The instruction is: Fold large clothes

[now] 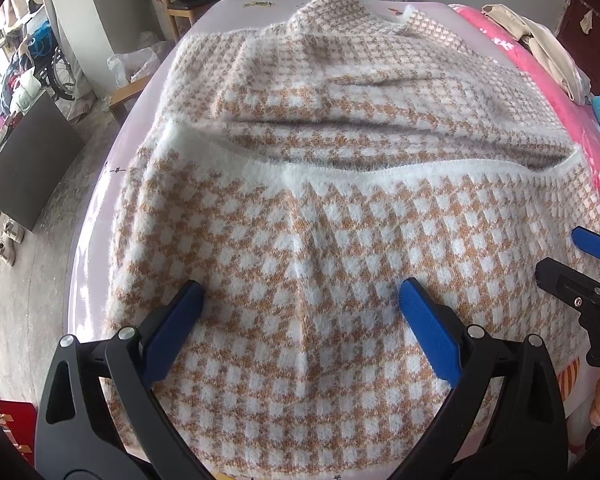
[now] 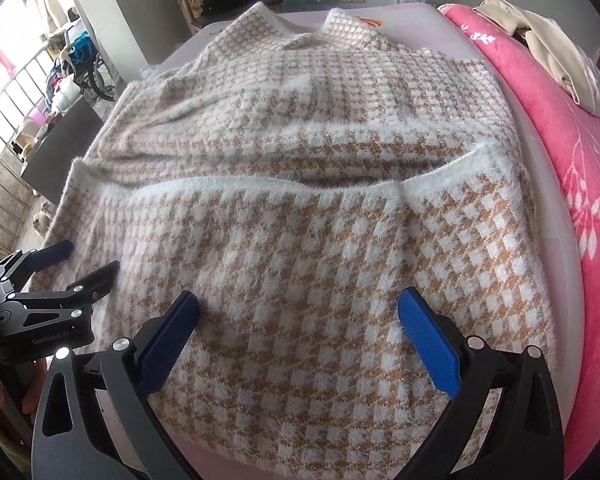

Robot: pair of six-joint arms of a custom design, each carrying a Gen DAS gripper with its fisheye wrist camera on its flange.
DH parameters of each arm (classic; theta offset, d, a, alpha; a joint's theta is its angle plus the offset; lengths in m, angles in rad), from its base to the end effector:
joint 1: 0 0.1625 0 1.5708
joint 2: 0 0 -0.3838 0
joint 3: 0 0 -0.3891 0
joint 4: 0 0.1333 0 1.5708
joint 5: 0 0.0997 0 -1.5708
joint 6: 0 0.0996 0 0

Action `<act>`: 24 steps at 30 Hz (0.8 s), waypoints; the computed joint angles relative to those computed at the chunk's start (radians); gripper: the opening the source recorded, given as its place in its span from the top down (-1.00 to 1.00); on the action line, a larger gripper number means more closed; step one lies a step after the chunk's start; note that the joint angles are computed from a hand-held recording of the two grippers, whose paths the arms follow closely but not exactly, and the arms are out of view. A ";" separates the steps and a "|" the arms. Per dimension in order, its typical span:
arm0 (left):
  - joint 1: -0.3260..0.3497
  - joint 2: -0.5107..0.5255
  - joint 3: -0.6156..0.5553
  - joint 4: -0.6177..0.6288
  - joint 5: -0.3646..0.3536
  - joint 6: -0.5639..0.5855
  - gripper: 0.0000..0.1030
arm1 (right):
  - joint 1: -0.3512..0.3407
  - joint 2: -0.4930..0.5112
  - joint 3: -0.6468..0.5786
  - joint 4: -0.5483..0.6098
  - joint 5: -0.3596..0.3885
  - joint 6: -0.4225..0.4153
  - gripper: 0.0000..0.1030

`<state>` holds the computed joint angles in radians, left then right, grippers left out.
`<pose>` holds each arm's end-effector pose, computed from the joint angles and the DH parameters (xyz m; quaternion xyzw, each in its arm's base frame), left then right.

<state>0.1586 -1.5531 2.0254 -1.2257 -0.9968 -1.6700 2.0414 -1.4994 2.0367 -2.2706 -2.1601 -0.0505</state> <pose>-0.3264 -0.2420 0.2393 -0.0016 0.8873 -0.2483 0.3887 0.2841 -0.3866 0.2806 0.2229 -0.9276 0.1363 0.2669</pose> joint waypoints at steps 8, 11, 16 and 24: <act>0.001 0.005 -0.005 0.008 -0.003 -0.013 -0.85 | 0.002 0.006 -0.004 0.003 -0.006 0.003 -0.88; 0.016 0.018 -0.020 0.007 -0.010 -0.004 -0.85 | 0.001 0.006 -0.001 -0.001 -0.003 0.002 -0.88; 0.021 0.028 -0.032 0.021 -0.020 -0.016 -0.87 | -0.001 0.005 0.001 -0.009 -0.003 -0.010 -0.88; 0.009 0.022 -0.025 0.029 -0.020 -0.029 -0.87 | 0.001 0.006 0.000 -0.008 -0.006 -0.013 -0.88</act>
